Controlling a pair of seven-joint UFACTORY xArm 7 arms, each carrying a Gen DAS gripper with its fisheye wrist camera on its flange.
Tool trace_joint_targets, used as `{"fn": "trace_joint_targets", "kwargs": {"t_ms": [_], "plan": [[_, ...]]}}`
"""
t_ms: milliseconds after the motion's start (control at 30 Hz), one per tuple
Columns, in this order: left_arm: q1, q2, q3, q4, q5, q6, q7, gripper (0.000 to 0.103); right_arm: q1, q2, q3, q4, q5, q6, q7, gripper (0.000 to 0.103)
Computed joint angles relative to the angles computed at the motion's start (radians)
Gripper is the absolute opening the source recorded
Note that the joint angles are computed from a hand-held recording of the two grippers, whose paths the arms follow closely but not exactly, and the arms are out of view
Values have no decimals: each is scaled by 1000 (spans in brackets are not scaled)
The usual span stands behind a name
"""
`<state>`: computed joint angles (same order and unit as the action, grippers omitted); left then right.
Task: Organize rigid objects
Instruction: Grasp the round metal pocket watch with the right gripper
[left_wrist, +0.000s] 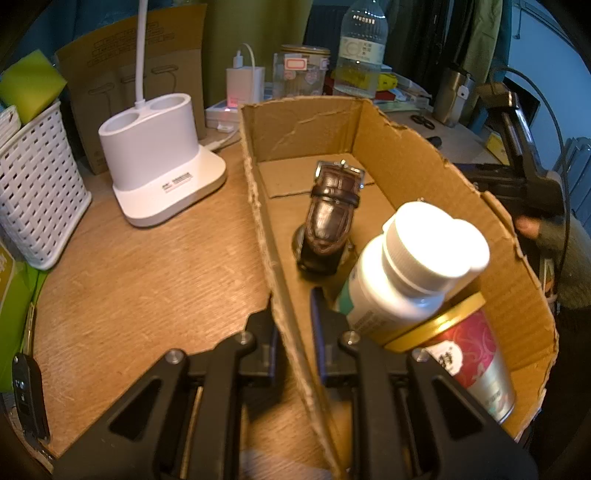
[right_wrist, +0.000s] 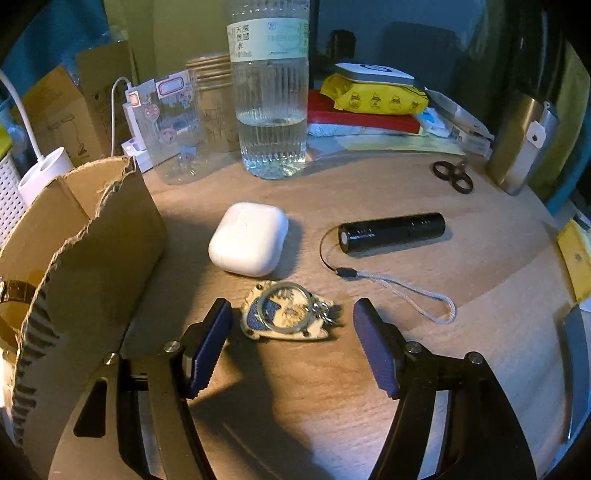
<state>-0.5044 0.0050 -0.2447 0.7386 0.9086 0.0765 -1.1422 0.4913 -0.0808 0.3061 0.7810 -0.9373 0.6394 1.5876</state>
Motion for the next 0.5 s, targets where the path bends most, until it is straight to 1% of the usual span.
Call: {"fn": "trace_joint_targets", "kwargs": {"t_ms": [33, 67, 100, 133, 333, 500], "plan": [[0, -1, 0, -1, -3, 0, 3, 16, 4, 6, 5, 9, 0, 10, 2, 72], [0, -1, 0, -1, -2, 0, 2, 16, 7, 10, 6, 14, 2, 16, 4, 70], [0, -1, 0, -1, -2, 0, 2, 16, 7, 7, 3, 11, 1, 8, 9, 59], [0, -2, 0, -2, -6, 0, 5, 16, 4, 0, -2, 0, -6, -18, 21, 56], [0, -1, -1, -1, -1, 0, 1, 16, 4, -6, 5, -3, -4, -6, 26, 55], [1, -1, -2, -1, -1, 0, 0, 16, 13, -26, 22, -9, -20, 29, 62, 55]]}}
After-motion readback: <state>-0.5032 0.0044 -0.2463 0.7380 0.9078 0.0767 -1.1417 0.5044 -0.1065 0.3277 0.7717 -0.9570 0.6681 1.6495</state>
